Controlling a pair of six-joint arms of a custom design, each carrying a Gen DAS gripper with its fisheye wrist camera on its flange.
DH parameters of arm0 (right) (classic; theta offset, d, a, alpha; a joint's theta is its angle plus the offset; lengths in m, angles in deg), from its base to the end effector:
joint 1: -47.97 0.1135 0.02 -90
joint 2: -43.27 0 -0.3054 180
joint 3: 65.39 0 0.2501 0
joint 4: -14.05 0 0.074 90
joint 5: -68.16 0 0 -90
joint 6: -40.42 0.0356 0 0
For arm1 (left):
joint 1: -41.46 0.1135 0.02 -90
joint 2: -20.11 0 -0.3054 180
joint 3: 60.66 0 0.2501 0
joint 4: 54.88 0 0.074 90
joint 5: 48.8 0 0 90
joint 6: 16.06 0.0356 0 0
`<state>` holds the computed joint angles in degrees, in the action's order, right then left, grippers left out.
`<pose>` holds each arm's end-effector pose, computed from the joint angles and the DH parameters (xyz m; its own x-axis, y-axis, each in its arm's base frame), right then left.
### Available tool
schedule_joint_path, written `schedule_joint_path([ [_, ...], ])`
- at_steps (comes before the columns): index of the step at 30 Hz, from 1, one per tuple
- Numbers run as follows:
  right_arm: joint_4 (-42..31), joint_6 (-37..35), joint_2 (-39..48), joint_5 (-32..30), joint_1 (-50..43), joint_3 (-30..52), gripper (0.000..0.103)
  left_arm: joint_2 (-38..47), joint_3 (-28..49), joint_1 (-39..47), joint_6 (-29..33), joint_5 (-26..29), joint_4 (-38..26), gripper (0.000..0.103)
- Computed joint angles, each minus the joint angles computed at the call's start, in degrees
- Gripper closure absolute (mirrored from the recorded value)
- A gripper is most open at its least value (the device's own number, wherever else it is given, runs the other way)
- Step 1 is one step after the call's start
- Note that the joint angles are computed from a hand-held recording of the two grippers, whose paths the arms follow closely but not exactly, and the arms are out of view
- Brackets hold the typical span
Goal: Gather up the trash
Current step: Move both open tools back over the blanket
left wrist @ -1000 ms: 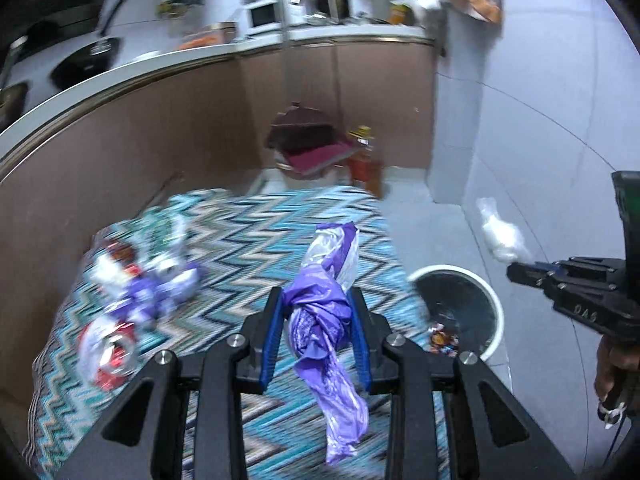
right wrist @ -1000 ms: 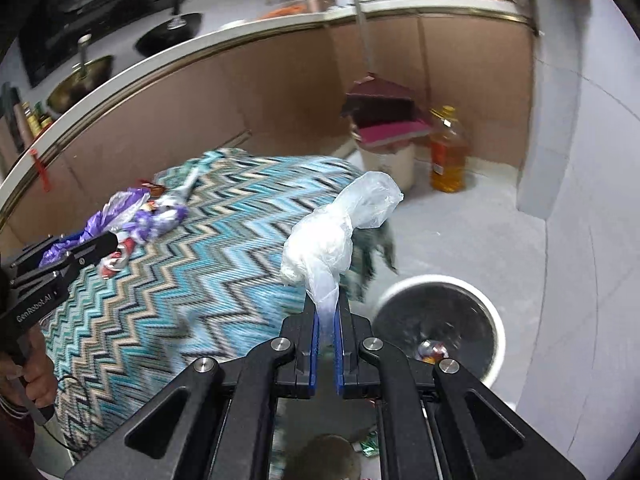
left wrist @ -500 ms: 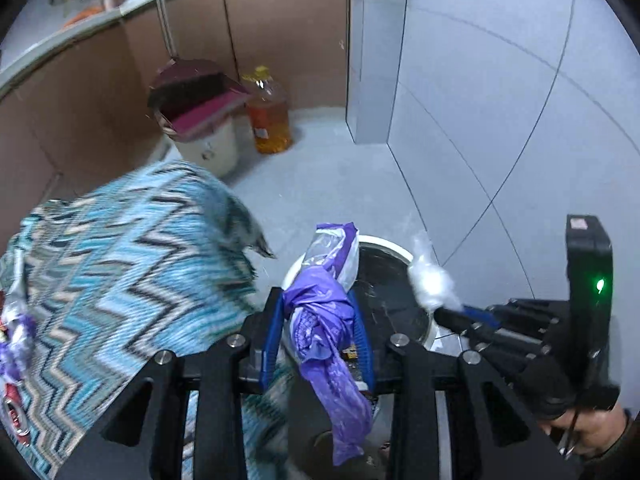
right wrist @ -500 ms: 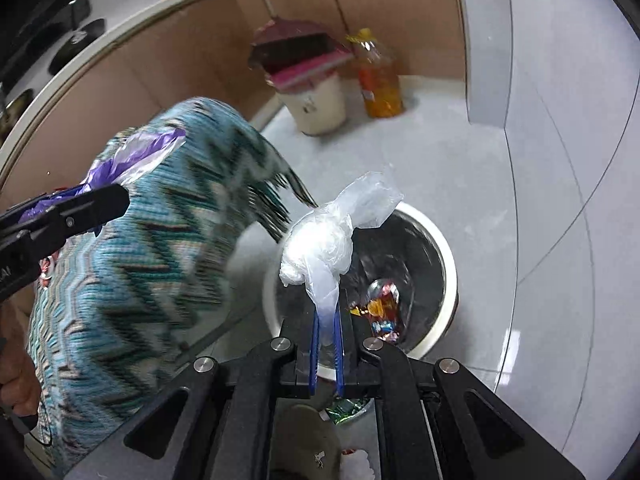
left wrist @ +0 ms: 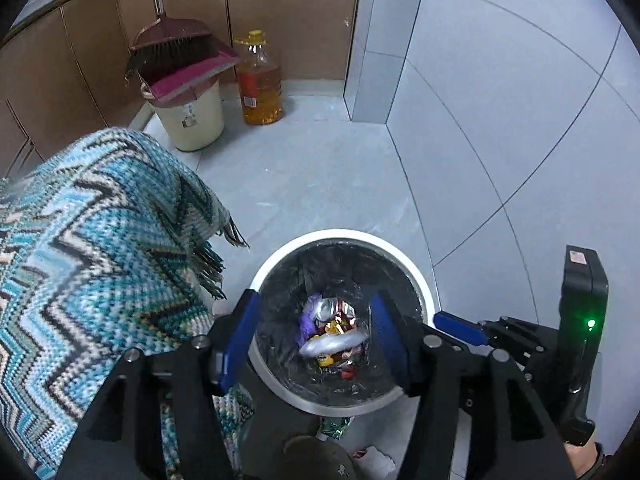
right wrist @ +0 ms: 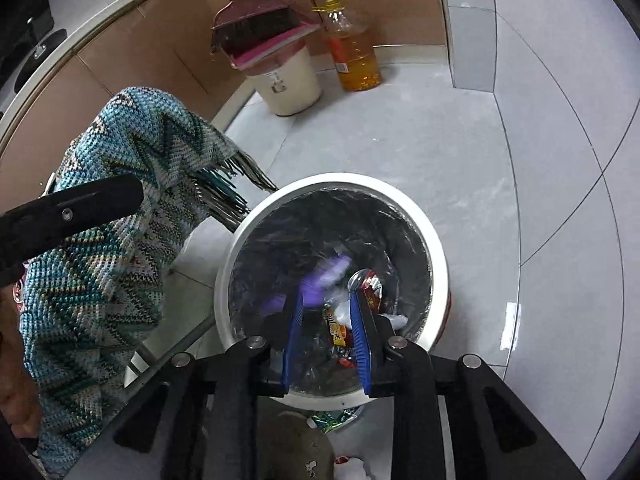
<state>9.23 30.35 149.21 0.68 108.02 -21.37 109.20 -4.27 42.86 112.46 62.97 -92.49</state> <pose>0.1435 0.2218 0.0883 -0.7939 0.4439 -0.4155 0.3249 0.8873 0.3273 0.2619 -0.0068 0.1829 -0.6728 0.5621 -0.4811 0.6662 0.7431 -0.0634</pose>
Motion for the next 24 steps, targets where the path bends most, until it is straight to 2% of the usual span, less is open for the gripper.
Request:
schedule_joint_path([
  [6,-10.8,2.6,-6.7,4.8,3.3,2.6,0.077,-7.1,2.0,7.2,5.3,5.9,-6.4,0.047],
  [13,-30.2,4.2,-12.7,13.1,9.5,14.5,0.073,-10.7,9.4,21.3,14.9,15.1,-18.1,0.047],
  [19,-42.7,3.0,-11.7,18.9,14.3,28.1,0.073,-6.8,22.1,37.8,28.1,24.5,-34.7,0.047],
  [24,-50.8,-0.6,-7.5,23.2,17.5,42.1,0.069,2.0,36.8,50.9,40.3,30.4,-49.3,0.047],
])
